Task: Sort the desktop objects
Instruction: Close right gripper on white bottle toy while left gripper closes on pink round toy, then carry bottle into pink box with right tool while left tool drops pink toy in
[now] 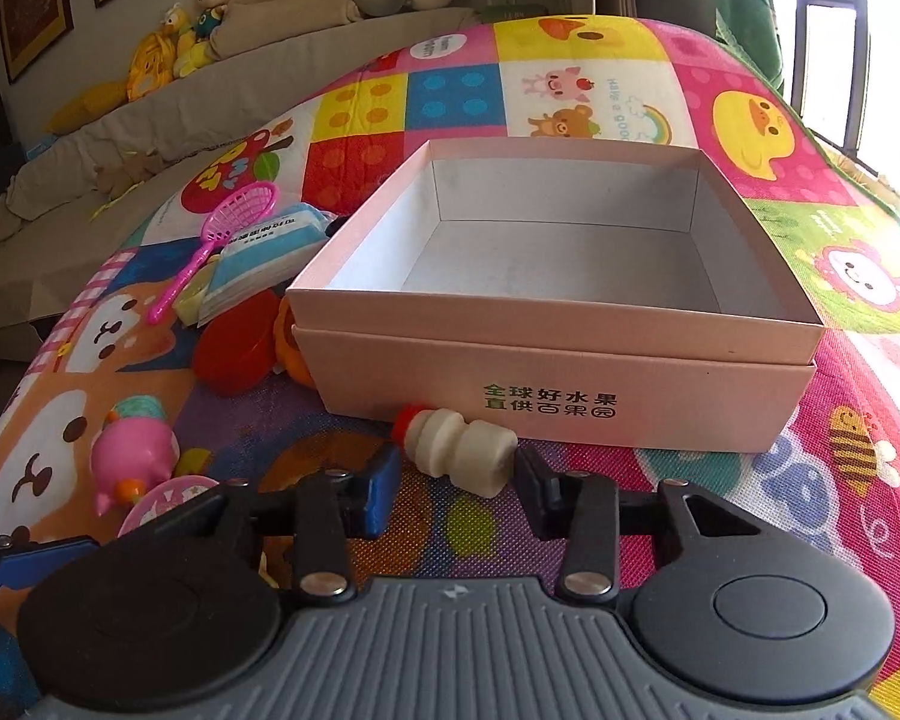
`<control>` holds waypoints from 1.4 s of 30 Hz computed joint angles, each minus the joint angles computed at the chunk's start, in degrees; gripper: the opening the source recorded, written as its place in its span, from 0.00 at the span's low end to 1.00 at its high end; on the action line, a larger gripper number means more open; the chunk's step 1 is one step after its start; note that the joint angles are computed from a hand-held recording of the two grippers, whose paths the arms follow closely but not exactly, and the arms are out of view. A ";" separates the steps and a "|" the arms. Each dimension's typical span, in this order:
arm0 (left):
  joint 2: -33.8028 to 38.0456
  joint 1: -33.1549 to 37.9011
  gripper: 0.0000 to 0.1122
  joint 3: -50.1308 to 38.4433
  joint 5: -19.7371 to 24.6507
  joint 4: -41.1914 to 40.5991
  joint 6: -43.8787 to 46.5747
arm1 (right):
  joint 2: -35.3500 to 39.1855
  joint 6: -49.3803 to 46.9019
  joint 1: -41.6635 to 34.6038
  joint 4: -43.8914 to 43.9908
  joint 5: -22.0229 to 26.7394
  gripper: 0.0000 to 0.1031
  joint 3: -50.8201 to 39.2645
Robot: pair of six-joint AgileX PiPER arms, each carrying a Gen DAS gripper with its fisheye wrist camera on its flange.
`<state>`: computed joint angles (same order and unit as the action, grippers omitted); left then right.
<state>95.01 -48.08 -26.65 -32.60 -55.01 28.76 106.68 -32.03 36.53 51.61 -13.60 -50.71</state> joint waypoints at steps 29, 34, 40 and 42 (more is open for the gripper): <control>-1.16 2.37 0.66 2.04 -1.06 2.25 -2.19 | 2.25 -26.74 4.18 23.36 -12.89 0.43 0.02; -0.61 4.02 0.70 3.16 -0.86 8.29 -8.76 | -1.69 -11.19 2.98 8.41 -8.44 0.58 4.00; -0.75 3.00 0.74 3.70 -2.15 7.97 -9.05 | 3.28 -20.63 3.86 20.56 -8.35 0.64 -3.22; -0.74 2.37 0.74 3.31 -2.37 6.05 -7.17 | 4.99 -26.06 3.49 26.73 -8.01 0.44 -5.55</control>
